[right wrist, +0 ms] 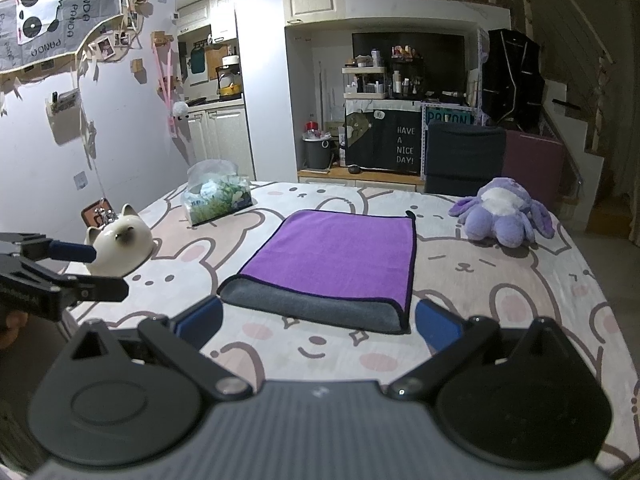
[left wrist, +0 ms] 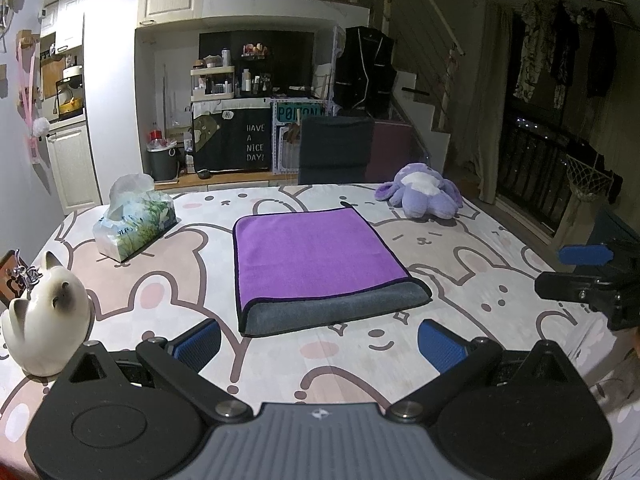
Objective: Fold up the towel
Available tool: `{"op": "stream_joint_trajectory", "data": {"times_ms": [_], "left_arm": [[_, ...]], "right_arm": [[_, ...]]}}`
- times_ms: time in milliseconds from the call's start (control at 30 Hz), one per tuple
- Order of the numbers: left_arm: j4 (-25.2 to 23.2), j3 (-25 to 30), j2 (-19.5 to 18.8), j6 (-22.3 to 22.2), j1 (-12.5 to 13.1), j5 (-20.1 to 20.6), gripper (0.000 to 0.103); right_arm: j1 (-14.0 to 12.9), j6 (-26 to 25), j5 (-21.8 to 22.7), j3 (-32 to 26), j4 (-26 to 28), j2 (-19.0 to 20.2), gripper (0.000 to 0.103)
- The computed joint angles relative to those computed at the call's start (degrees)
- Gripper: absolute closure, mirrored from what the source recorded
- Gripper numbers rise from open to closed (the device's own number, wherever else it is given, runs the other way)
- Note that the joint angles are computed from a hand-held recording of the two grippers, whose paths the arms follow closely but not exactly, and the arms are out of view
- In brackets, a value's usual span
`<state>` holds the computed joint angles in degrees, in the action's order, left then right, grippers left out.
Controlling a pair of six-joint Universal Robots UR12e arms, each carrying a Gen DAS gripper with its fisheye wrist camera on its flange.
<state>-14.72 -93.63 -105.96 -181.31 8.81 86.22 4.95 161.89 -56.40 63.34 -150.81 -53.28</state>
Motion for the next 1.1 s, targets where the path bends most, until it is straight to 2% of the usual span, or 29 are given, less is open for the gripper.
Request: {"op": "stream_joint_trajectory", "data": {"times_ms": [500,700,1100], "left_arm": [[0.9,3.0,-1.4,1.0,-0.1,2.0,0.0],[-2.4,4.9,-2.1,0.8,0.4,1.0,0.0],[-7.4,9.2,-4.1,2.3,2.4,-0.2,0.0]], "right_arm": [[-0.2,3.7,0.2,-1.6,-2.6,1.1,0.0],[-0.1,2.9,-0.2,-3.7,-2.5,2.3,0.0],[-0.1,0.2,0.5,-9.3,2.1,5.0,0.0]]}}
